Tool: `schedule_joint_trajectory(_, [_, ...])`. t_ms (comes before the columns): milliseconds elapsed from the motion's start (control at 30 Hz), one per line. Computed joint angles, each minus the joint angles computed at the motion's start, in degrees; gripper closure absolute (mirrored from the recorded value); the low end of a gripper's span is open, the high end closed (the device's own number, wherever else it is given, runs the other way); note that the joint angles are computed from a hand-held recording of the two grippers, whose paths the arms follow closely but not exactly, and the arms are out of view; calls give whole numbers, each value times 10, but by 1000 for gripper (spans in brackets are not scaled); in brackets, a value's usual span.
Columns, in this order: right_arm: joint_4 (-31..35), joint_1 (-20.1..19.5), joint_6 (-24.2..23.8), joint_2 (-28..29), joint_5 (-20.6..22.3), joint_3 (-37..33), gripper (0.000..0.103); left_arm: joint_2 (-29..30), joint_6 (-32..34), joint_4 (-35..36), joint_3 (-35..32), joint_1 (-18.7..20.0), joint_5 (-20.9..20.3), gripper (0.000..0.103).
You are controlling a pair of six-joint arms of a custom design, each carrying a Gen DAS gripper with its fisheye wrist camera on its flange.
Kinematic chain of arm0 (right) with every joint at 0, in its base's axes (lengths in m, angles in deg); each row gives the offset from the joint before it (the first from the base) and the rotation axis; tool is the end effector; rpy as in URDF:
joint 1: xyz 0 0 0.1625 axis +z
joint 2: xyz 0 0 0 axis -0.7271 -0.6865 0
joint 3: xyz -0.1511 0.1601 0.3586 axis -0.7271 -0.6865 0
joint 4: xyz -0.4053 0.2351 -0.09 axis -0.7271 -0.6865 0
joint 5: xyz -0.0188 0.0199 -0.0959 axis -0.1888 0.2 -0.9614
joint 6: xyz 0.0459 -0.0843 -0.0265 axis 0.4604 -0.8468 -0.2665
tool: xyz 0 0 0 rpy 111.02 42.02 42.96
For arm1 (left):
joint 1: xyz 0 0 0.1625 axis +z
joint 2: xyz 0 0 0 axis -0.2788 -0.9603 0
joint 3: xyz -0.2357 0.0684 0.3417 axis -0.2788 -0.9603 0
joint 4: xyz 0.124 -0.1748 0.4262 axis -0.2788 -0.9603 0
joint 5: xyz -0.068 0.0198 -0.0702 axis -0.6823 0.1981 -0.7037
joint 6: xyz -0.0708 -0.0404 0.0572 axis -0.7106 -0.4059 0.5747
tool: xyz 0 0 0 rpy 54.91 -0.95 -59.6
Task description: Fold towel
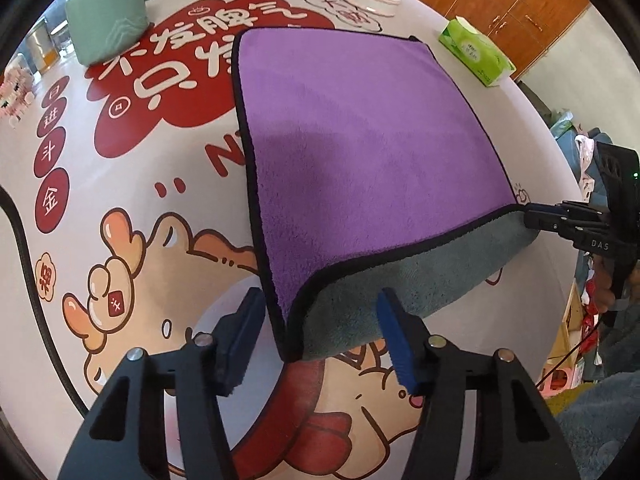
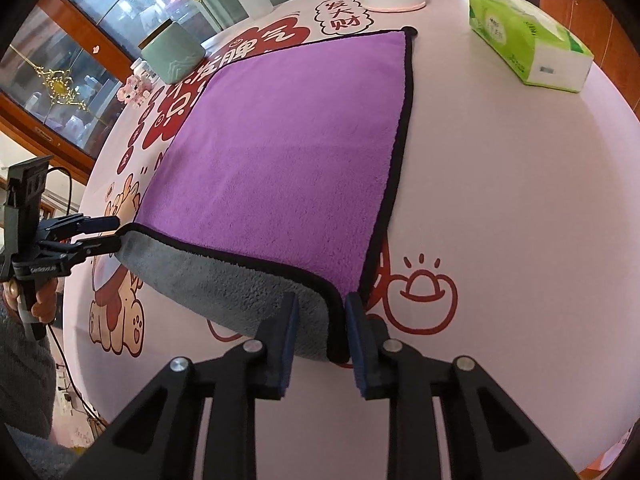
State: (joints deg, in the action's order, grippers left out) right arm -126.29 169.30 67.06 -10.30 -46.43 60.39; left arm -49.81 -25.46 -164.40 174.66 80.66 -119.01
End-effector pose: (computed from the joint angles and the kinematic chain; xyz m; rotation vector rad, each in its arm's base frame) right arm 0.3235 -0.3562 0.0719 0.1134 -2.6392 0.4224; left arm -0.0289 -0.4674 0.3657 0.7676 2.5855 0.0210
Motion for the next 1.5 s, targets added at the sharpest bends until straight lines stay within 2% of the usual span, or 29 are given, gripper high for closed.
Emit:
schedule_joint_trajectory(200, [-3,-2,-12,-1,4,2,80,7,7,7,-8,6,-19,54])
schedule_joint_trajectory(500, [-5,-5,-15,-2,6,3,86,14,5,8,2,-7,-11,59])
schedule_joint_trajectory(700, [1,-8,-14,-5,7,6,86,18,6,17,-5,-3,-6,70])
schedule_joint_trajectory(867, [0,-11,-15,-6,12,9,86,22,3,24,-6,-3,-2,71])
schedule_joint_trajectory(1000, [2,-11,-19,-5,12,7,91,26,0,32,-5,0,12,71])
schedule_joint_trajectory(1100, [1,-10,-20,-5,10,6,91,26,-2,29,-8,5,4,71])
schedule_joint_trajectory(1267, [0,-9,-20,-6,10,7,92,24,1,24,-8,7,5,88])
schedule_joint_trajectory(1500, [-3,-7,-21,-7,7,7,95,20,1,23,-8,7,23,96])
